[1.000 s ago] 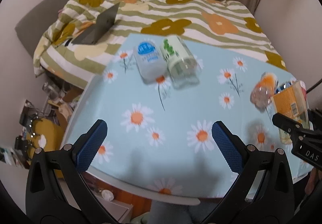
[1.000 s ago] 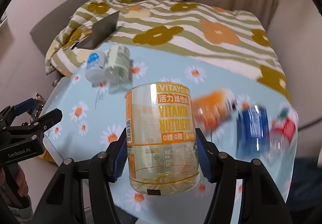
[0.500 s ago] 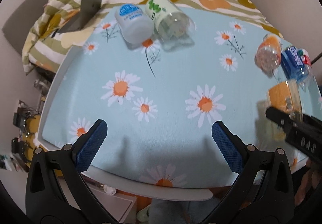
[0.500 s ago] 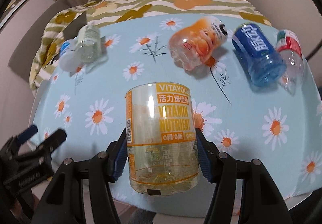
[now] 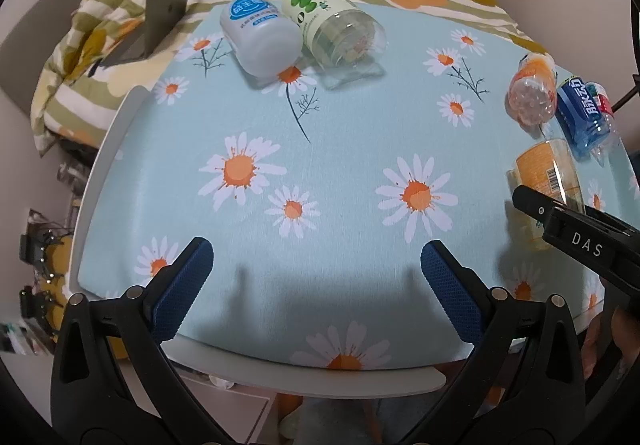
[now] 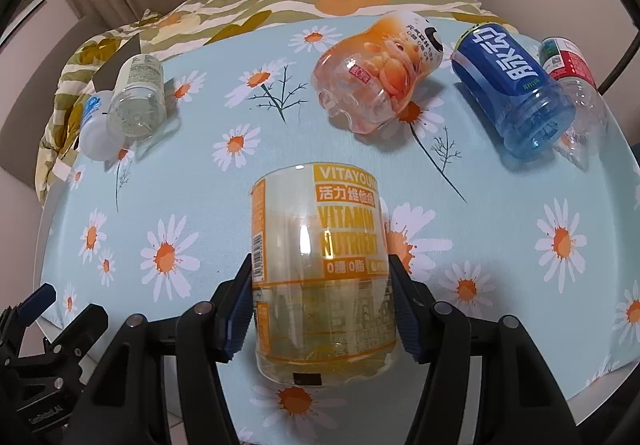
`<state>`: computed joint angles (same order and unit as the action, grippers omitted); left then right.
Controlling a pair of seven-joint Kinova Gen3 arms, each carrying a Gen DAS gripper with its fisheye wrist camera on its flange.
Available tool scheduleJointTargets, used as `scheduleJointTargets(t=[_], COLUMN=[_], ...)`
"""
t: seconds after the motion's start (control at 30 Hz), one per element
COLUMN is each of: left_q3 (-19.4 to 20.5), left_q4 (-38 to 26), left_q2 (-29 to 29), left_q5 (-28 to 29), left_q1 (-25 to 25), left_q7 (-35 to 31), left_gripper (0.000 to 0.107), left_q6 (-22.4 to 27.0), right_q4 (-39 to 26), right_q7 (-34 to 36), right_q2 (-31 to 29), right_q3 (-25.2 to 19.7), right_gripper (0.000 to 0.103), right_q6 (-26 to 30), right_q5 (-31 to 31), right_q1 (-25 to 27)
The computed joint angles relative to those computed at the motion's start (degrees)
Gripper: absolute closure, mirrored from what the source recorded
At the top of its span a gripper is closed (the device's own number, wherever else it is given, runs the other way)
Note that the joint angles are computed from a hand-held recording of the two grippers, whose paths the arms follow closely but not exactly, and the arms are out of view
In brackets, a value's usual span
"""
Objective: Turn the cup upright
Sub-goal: 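Lift the cup with the right gripper and rotate it upright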
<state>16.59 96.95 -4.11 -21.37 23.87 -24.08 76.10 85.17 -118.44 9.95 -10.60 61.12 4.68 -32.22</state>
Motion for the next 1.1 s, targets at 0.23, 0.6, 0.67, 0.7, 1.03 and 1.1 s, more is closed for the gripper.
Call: scheduleJointTargets(t=[0.23,0.6,0.67,0.7,1.03,1.1], left_q3=[0.1,0.5,-0.6,-1.4,-7.5,-8.4], left_q4=[-3.0,-19.9,-23.7,-25.5,-40.3,-42.7], left_q2=[0.5,6.4,9.0,10.2,25.3,28.0], left_q5=[-0.3,-1.8,0.5,2.4,14.7,16.2], left_q1=[-0.1,3.9,4.6,4.8,6.1,6.3], left_q7=[-1.1,-4.0,-5.7,-6.4,-10.2,-10.3], left_gripper=[0.004,0.004,0.004,0.004,0.004,0.004], left_q6=[2.4,9.5,9.5,9.4,14.3,16.0], right_q4=[0.1,-5.3,-6.9,-7.7,-10.7,-11.1], right_q7=[1.2,13.9,16.0,16.7,31.1,33.5], right_q2=[-1.8,-9.3,-9.5,-9.3,-6.5,-5.4], right_q3=[0.1,2.5,3.2,3.3,6.6,6.9], right_gripper=[0.007,0.007,0.007,0.007,0.007,0.007], right_q6=[-1.9,4.8,6.8,8.0,11.5,11.6], right_q5=[-4.7,-11.8,-11.3,-10.5,-13.4,-14.2], right_q1=[2.2,10.1,11.5,12.1,19.4,20.6])
